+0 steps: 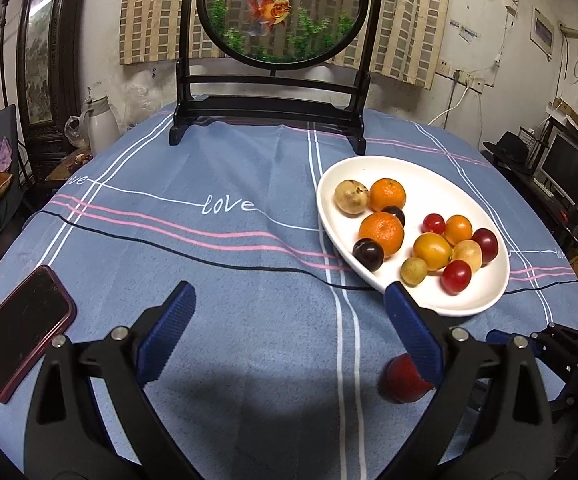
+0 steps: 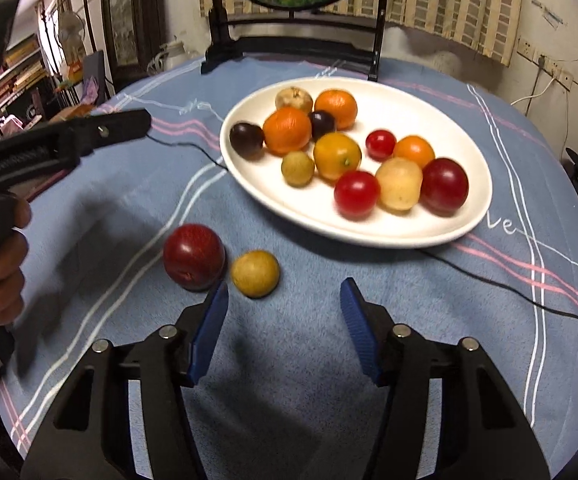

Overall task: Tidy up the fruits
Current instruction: 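Grasp the small yellow fruit with the right tool while the left tool grasps the red plum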

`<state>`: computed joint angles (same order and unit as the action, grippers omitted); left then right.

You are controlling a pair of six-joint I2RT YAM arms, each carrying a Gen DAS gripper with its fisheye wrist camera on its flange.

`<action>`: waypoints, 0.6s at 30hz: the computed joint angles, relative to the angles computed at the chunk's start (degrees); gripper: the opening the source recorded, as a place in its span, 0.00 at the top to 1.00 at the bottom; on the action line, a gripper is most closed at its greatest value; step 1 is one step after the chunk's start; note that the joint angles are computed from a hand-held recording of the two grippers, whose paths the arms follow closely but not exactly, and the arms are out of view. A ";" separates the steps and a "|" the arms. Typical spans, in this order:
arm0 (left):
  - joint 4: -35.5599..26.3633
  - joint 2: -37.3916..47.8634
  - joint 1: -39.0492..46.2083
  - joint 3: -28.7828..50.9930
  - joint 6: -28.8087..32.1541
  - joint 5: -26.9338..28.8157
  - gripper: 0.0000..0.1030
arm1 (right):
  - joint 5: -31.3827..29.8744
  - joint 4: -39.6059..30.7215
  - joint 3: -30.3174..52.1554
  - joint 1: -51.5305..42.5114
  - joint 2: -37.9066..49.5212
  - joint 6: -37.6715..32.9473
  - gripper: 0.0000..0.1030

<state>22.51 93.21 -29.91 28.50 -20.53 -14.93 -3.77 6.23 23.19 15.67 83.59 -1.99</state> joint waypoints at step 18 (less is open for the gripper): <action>1.04 -0.43 0.49 -1.36 -0.44 0.52 0.06 | 3.29 3.40 4.32 4.03 8.86 -4.18 0.45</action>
